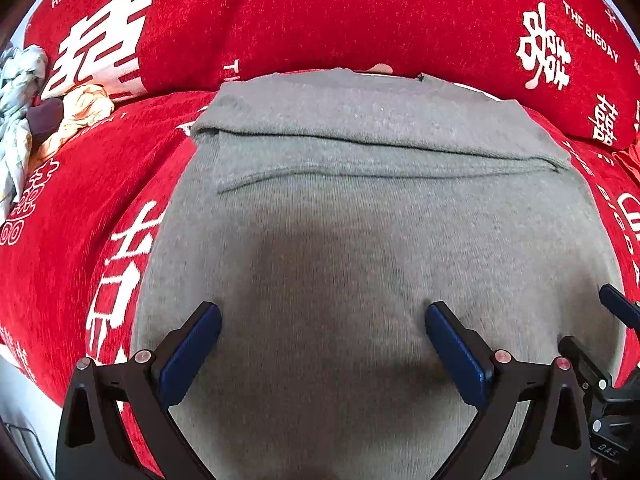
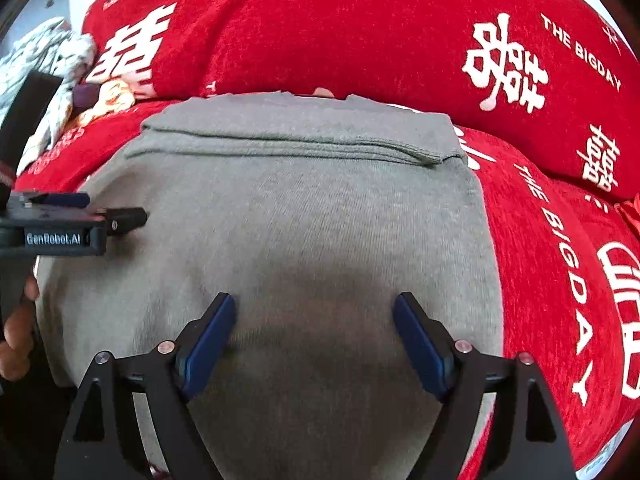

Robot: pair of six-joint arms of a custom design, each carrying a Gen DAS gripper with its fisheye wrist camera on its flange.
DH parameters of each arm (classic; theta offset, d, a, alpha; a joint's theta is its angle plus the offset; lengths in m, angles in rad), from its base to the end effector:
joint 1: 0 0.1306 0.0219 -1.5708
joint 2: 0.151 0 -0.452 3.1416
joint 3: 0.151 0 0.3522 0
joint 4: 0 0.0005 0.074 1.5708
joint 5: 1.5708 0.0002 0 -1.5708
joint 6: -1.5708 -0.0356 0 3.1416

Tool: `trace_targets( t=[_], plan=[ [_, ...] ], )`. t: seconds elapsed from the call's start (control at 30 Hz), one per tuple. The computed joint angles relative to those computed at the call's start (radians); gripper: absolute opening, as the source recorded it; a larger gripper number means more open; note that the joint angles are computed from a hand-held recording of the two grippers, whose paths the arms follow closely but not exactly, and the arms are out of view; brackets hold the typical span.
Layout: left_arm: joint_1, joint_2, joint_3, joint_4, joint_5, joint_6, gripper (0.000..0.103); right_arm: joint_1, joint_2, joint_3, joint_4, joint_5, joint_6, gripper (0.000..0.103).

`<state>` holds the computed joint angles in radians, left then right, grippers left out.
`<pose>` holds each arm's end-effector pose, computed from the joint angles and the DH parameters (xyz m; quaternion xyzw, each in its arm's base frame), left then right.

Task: Fold small clothes

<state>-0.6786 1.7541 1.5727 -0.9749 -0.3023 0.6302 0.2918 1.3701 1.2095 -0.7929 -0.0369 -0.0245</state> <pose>0.4422 -0.3436 0.3951 -0.0076 0.9679 -0.0069 0.2511 0.3928 0.1188 0.4363 -0.1325 0.9433 0.0652 0.2972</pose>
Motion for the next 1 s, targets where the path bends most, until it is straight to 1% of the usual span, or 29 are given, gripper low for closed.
trace_targets(
  t=[0.13, 0.17, 0.2, 0.23, 0.27, 0.33, 0.37, 0.4, 0.47, 0.53, 0.6, 0.63, 0.7, 0.77, 0.8, 0.83, 0.9, 0.93, 0.97, 1.0],
  plan=[
    [-0.011, -0.036, -0.052, 0.031, 0.005, 0.011, 0.102, -0.008, -0.036, -0.045, 0.040, -0.021, 0.022, 0.084],
    [-0.013, -0.044, -0.062, 0.032, 0.008, 0.015, 0.102, -0.017, -0.044, -0.048, 0.034, -0.044, 0.033, 0.084],
    [-0.015, -0.059, -0.076, 0.031, 0.013, 0.023, 0.102, -0.029, -0.047, -0.044, 0.012, -0.065, 0.041, 0.084],
    [-0.018, -0.084, -0.103, 0.039, 0.016, 0.037, 0.102, -0.042, -0.056, -0.046, 0.001, -0.075, 0.035, 0.084],
    [-0.021, -0.110, -0.130, 0.043, 0.003, 0.053, 0.102, -0.064, -0.082, -0.067, 0.020, -0.078, 0.004, 0.084],
    [-0.026, -0.148, -0.176, 0.042, -0.042, 0.080, 0.102, -0.103, -0.123, -0.100, 0.044, -0.084, -0.045, 0.084],
    [-0.027, -0.173, -0.209, 0.047, -0.068, 0.099, 0.102, -0.133, -0.148, -0.119, 0.048, -0.082, -0.061, 0.084],
    [-0.027, -0.187, -0.227, 0.052, -0.076, 0.110, 0.102, -0.157, -0.167, -0.134, 0.045, -0.080, -0.063, 0.084],
    [-0.010, -0.222, -0.279, 0.075, -0.042, 0.141, 0.102, -0.198, -0.192, -0.153, 0.025, -0.100, -0.051, 0.084],
    [0.013, -0.240, -0.327, 0.107, 0.035, 0.156, 0.102, -0.226, -0.205, -0.167, 0.001, -0.134, -0.031, 0.084],
    [0.022, -0.236, -0.359, 0.132, 0.093, 0.168, 0.102, -0.236, -0.211, -0.180, -0.022, -0.166, -0.011, 0.084],
    [0.014, -0.246, -0.376, 0.159, 0.073, 0.178, 0.102, -0.233, -0.211, -0.187, -0.026, -0.176, -0.004, 0.084],
    [0.006, -0.246, -0.380, 0.169, 0.073, 0.182, 0.102, -0.206, -0.208, -0.204, -0.021, -0.178, -0.011, 0.082],
    [-0.003, -0.243, -0.378, 0.172, 0.064, 0.185, 0.102, -0.167, -0.218, -0.221, 0.012, -0.137, -0.014, 0.081],
    [-0.008, -0.242, -0.377, 0.174, 0.067, 0.177, 0.102, -0.149, -0.217, -0.223, 0.018, -0.138, -0.003, 0.077],
    [-0.011, -0.240, -0.375, 0.176, 0.068, 0.170, 0.102, -0.120, -0.218, -0.223, 0.024, -0.103, 0.001, 0.076],
    [-0.016, -0.243, -0.382, 0.187, 0.060, 0.167, 0.101, -0.089, -0.220, -0.226, 0.030, -0.054, 0.012, 0.064],
    [-0.018, -0.247, -0.390, 0.199, 0.054, 0.168, 0.099, -0.084, -0.223, -0.229, 0.033, -0.049, 0.018, 0.061],
    [-0.020, -0.254, -0.398, 0.209, 0.046, 0.171, 0.093, -0.086, -0.225, -0.229, 0.034, -0.055, 0.019, 0.051],
    [-0.019, -0.269, -0.412, 0.224, 0.037, 0.168, 0.084, -0.095, -0.228, -0.229, 0.037, -0.071, 0.017, 0.035]
  ],
)
